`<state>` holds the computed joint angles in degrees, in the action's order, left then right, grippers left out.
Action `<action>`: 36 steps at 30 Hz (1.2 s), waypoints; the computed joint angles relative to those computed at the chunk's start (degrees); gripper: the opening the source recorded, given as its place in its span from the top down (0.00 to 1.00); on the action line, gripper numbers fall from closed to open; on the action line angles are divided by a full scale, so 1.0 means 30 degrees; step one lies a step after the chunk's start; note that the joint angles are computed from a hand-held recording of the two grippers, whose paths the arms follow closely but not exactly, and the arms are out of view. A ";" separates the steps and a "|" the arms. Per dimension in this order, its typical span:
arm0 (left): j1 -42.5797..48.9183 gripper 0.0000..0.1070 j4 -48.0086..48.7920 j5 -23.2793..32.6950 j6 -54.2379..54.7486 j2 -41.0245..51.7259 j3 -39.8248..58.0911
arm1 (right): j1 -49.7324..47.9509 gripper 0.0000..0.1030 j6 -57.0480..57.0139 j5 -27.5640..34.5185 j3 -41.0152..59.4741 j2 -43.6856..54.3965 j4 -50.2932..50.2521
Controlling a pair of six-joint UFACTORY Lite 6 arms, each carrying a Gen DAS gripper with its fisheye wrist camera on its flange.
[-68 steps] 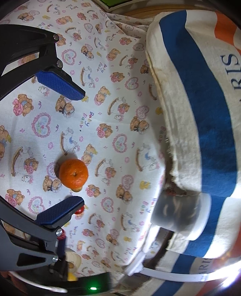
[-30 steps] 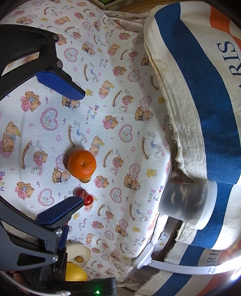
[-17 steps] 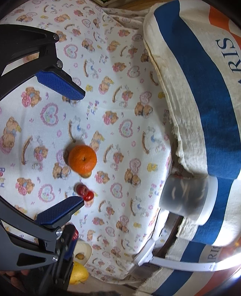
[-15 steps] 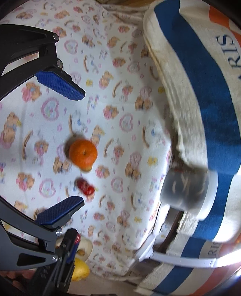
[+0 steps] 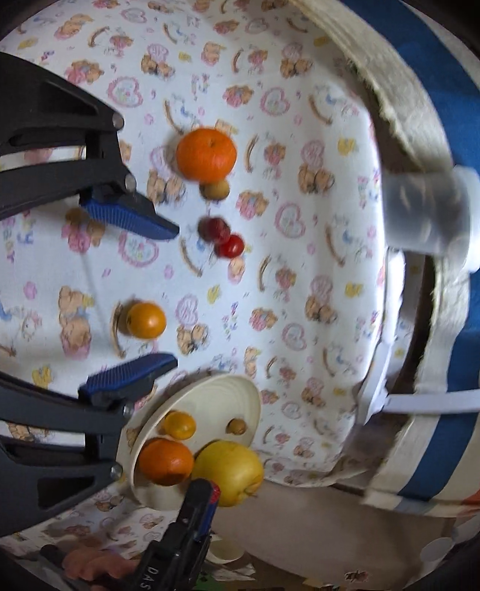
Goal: Organize fruits
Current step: 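Carry the red apple toward the white plate while the left tool grasps a small yellow tangerine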
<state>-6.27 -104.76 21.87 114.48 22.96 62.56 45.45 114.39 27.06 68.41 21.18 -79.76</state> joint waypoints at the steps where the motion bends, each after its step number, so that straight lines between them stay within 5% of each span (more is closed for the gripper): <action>1: -0.0085 0.51 0.0569 0.0036 -0.0731 0.0233 0.0206 | -0.0076 0.73 0.1033 -0.0056 -0.0627 -0.0366 -0.0883; 11: 0.0335 0.67 0.6541 0.1828 -0.8083 0.3103 0.3022 | -0.0071 0.73 0.2870 -0.0705 -0.2020 -0.1819 -0.2849; 15: 0.0413 0.76 0.6217 0.2069 -0.7777 0.3039 0.2913 | -0.0156 0.73 0.3376 -0.0998 -0.2250 -0.2084 -0.3108; 29: 0.0665 0.76 0.3298 0.3180 -0.4504 0.0373 0.0434 | -0.0052 0.73 0.3557 -0.0220 -0.2508 -0.2329 -0.2962; 36: -0.0248 0.76 0.4410 0.4320 -0.4980 -0.1402 -0.0596 | 0.0054 0.73 0.3188 -0.0223 -0.2530 -0.2575 -0.2505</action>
<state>-7.02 -91.53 34.83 99.54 18.76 60.78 45.61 123.95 26.39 60.82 13.46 -87.28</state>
